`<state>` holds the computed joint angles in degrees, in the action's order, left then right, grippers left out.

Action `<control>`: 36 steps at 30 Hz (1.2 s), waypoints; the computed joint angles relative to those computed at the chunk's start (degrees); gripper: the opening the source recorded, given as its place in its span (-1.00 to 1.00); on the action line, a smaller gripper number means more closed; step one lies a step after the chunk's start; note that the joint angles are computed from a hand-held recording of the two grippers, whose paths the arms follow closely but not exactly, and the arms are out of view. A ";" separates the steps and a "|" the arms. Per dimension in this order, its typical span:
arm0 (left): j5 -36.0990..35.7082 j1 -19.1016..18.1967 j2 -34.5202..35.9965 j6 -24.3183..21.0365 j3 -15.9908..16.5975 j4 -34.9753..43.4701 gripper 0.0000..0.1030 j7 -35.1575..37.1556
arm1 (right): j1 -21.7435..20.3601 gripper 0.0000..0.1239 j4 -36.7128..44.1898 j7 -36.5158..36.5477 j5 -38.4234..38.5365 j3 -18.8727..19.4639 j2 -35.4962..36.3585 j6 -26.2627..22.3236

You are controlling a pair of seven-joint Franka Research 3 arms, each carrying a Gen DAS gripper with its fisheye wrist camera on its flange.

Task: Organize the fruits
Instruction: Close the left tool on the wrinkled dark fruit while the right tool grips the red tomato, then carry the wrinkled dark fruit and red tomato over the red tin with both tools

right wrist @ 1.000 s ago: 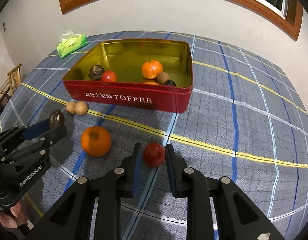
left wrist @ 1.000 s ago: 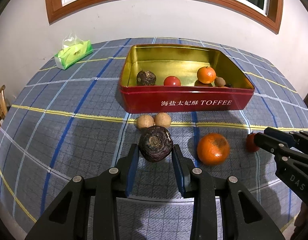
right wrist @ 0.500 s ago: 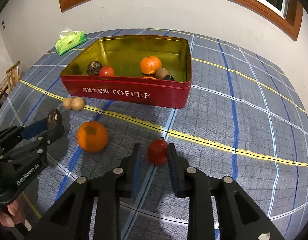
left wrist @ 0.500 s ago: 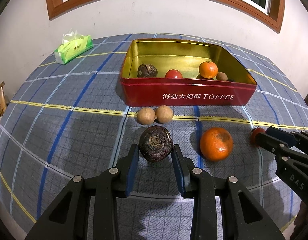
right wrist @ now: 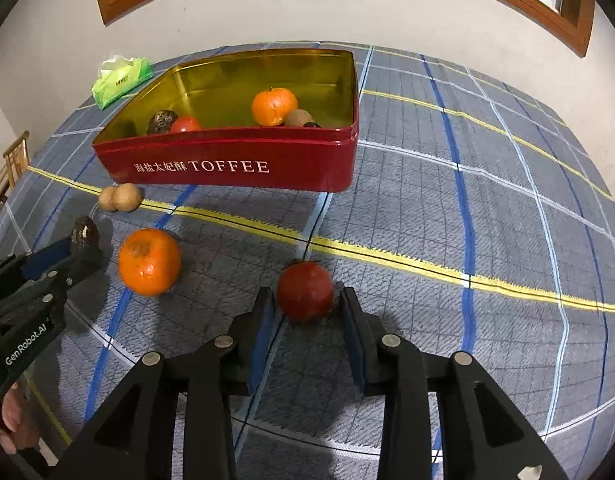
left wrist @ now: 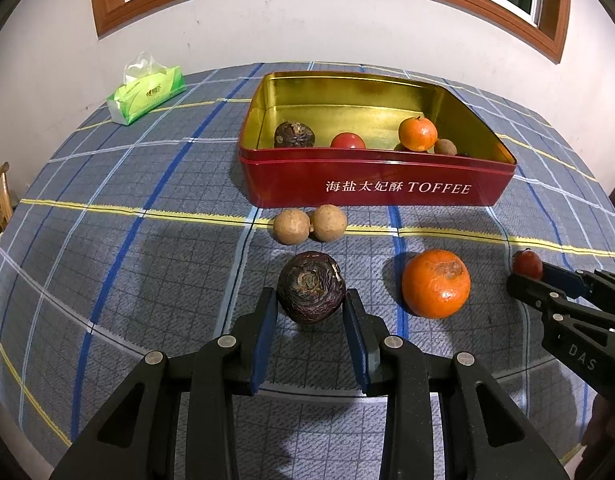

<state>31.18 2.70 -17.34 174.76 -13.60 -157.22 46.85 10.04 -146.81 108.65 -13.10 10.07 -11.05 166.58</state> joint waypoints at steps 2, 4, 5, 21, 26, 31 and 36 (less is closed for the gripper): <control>0.08 0.07 0.10 -0.02 -0.07 0.12 -0.33 -0.09 | 0.48 -0.46 0.13 -0.75 0.89 -0.44 0.16 0.02; -0.01 -0.19 0.12 -0.14 0.18 0.14 -0.32 0.14 | 0.82 -0.46 0.19 -1.35 1.96 -0.81 0.26 0.12; 0.05 -0.13 0.12 -0.16 0.14 0.17 -0.33 0.10 | 0.79 -0.47 0.24 -1.49 2.07 -0.81 0.32 0.17; 1.06 0.24 0.35 -0.13 -0.25 0.48 -0.33 -0.65 | 0.90 -0.60 0.98 -1.45 1.42 -0.46 -0.13 -1.13; 1.64 0.27 -0.22 -0.39 -0.10 0.90 -0.33 -0.68 | 0.95 -0.60 1.37 -1.92 1.42 -0.33 -0.75 -1.12; 1.94 0.76 -1.16 -0.28 -0.08 1.31 -0.33 -0.18 | 1.27 -0.60 1.96 -3.17 2.10 -0.21 -1.21 -1.21; 1.52 0.81 -1.74 0.12 0.39 1.99 -0.33 0.86 | 1.75 -0.60 2.72 -4.74 3.31 -0.43 -1.34 -0.84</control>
<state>32.70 3.51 -19.08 174.88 -13.21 -155.24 47.71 11.79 -144.09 103.91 -9.79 9.64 -12.39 165.74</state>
